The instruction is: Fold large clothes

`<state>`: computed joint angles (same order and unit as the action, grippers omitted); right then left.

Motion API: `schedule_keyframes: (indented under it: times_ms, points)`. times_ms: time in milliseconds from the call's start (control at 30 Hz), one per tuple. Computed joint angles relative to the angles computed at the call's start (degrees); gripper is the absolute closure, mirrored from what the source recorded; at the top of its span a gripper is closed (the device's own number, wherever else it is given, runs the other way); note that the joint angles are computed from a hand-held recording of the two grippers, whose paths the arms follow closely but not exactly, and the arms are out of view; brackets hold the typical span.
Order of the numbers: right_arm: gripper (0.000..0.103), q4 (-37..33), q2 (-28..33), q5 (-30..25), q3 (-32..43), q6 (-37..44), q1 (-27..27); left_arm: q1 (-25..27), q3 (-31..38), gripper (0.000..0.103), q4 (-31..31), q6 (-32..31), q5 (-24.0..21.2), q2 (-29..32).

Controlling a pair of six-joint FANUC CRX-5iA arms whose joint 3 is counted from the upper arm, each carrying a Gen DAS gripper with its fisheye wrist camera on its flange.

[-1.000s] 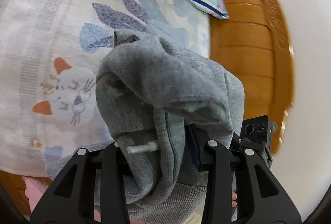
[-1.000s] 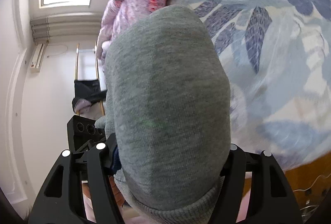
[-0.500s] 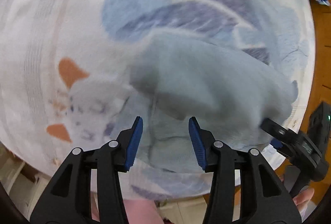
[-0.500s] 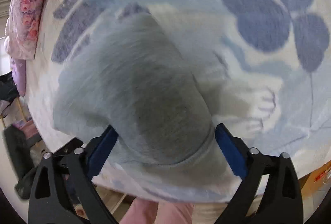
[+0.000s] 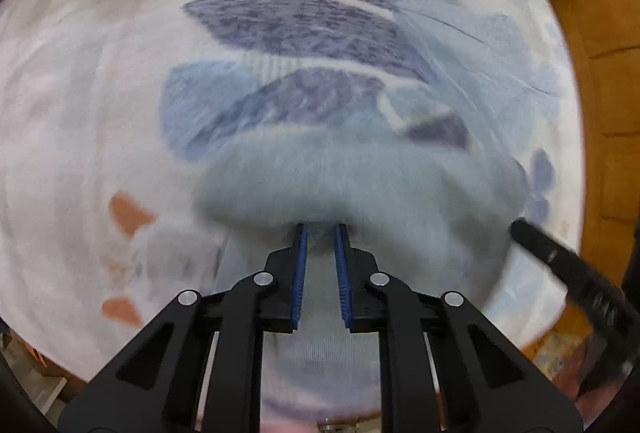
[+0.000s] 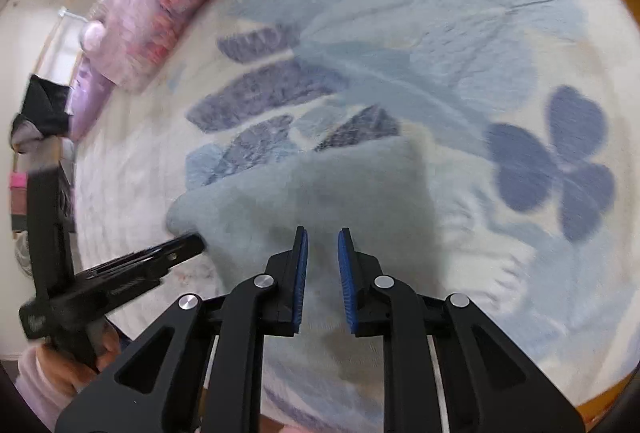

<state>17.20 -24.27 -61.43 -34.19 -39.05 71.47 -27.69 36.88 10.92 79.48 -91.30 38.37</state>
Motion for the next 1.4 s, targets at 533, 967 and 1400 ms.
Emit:
schedule_keyframes:
  times_ms: [533, 967, 1400]
  points:
    - [0.102, 3.57, 6.31, 0.29, 0.31, -25.12, 7.09, -0.02, -15.55, 0.094, -4.81, -0.12, -0.05, -7.00]
    - [0.085, -5.54, 14.95, -4.68, 15.29, -25.81, 13.88, 1.04, -24.30, 0.082, -14.05, -13.14, 0.71, -20.00]
    - [0.009, -3.39, 39.42, -45.37, 61.30, -19.56, 11.41, 18.29, -18.09, 0.033, 6.67, -36.46, 0.90, -29.17]
